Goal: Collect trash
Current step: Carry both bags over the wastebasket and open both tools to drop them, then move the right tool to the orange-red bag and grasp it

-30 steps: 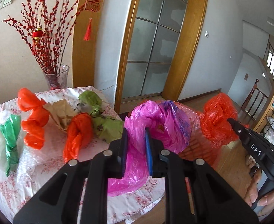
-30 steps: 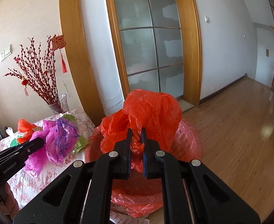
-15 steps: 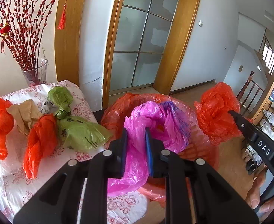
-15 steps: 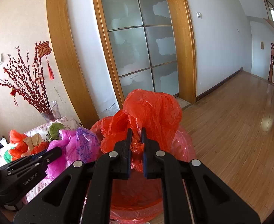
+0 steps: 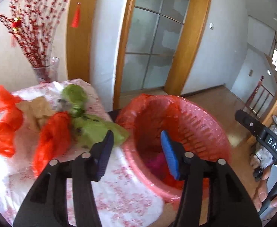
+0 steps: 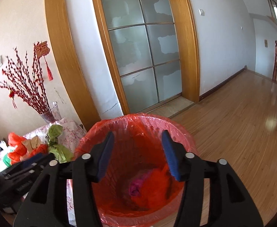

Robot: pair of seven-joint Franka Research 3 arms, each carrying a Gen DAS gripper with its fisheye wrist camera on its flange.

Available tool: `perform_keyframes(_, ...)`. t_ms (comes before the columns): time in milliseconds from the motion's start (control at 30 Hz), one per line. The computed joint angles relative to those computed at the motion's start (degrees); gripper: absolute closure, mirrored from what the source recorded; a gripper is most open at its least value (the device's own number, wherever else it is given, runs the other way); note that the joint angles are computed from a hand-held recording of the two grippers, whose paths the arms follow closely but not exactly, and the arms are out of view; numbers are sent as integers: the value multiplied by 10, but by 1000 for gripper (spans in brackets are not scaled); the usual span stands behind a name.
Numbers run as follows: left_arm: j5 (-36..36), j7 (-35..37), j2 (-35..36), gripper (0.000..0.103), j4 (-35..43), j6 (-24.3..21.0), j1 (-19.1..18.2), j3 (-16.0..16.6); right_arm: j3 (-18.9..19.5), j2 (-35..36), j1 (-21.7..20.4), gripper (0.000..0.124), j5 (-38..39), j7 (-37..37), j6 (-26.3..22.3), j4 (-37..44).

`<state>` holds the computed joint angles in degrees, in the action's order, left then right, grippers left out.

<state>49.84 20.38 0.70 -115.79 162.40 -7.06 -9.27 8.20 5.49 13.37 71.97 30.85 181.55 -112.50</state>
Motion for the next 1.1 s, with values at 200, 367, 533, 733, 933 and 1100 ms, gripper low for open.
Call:
perform_keyframes(200,84,-95,-78,39,-71,-65,13,-16,17,-12,12,55,14,-53,44,-25)
perform_keyframes(367,106,-127,-144,36,-128,-105,37,-35,23,-21,30,51,6,-62,47,-38)
perform_keyframes(533,118,-149,-215,33,-187,-140,63,-48,19,-31,53,51,8,-67,20,-43)
perform_keyframes(733,98,-154,-284,33,-243,-162,89,-46,13,-35,80,51,-63,-7,-6,-57)
perform_keyframes(933,76,-152,-344,33,-293,-169,120,-42,16,-26,99,62,-137,64,-50,-51)
perform_keyframes(1100,63,-144,-397,33,-329,-175,145,-35,29,2,116,74,-204,118,-82,-21)
